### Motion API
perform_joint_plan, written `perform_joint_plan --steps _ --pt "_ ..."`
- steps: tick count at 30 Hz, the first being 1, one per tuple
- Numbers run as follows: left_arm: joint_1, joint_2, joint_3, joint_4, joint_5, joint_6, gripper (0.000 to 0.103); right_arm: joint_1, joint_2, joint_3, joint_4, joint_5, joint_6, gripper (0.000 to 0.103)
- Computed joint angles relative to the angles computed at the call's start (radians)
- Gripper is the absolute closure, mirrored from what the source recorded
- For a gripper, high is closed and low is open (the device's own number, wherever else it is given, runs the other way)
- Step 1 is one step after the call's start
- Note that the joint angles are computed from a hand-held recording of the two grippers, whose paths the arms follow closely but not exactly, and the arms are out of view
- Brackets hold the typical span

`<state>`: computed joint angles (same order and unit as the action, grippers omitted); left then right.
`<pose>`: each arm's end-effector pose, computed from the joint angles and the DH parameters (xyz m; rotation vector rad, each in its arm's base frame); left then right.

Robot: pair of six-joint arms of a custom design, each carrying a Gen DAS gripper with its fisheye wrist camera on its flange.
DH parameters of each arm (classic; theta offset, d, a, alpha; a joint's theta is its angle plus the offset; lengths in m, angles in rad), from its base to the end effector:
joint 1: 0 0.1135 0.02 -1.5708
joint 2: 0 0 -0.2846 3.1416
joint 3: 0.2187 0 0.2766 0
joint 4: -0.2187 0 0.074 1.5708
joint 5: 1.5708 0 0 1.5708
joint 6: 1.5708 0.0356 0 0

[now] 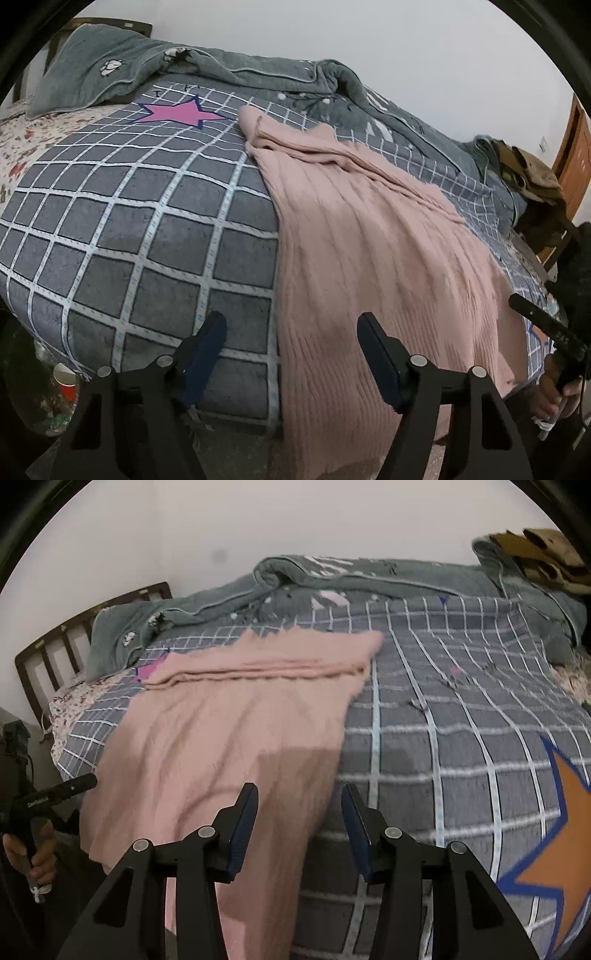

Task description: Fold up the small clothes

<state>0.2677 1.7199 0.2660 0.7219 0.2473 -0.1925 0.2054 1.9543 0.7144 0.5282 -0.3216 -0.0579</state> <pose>0.2281 0.0535 0.0612 -0.3977 2.2530 -0.2454 0.3429 0.0829 0.0712 -0.4654 2.2293 0.4440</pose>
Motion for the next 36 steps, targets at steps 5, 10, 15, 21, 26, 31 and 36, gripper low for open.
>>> perform_joint_plan --steps 5,10,15,21,26,31,36 --pt "-0.051 0.007 -0.007 0.02 -0.056 0.011 0.044 -0.039 0.016 -0.004 -0.035 -0.04 0.046 0.057" --pt "-0.154 0.022 -0.004 0.039 -0.242 0.026 0.063 -0.051 0.023 -0.033 -0.034 -0.114 0.051 0.055" --pt "-0.12 0.024 -0.005 0.05 -0.17 0.003 0.093 0.005 0.034 -0.064 0.024 -0.033 0.051 0.055" --pt "0.03 -0.021 -0.042 0.064 -0.029 -0.011 0.095 -0.038 0.016 -0.103 0.094 -0.058 0.047 0.098" --pt "0.071 0.012 -0.022 0.033 0.066 -0.02 0.094 -0.086 0.039 -0.08 0.049 -0.123 0.074 0.098" --pt "0.058 0.017 -0.017 0.009 0.079 -0.03 0.088 -0.035 0.032 -0.101 0.075 -0.063 0.051 0.073" --pt "0.035 -0.012 -0.046 0.023 0.089 -0.007 0.066 -0.012 0.03 -0.105 0.079 -0.055 0.039 0.069"
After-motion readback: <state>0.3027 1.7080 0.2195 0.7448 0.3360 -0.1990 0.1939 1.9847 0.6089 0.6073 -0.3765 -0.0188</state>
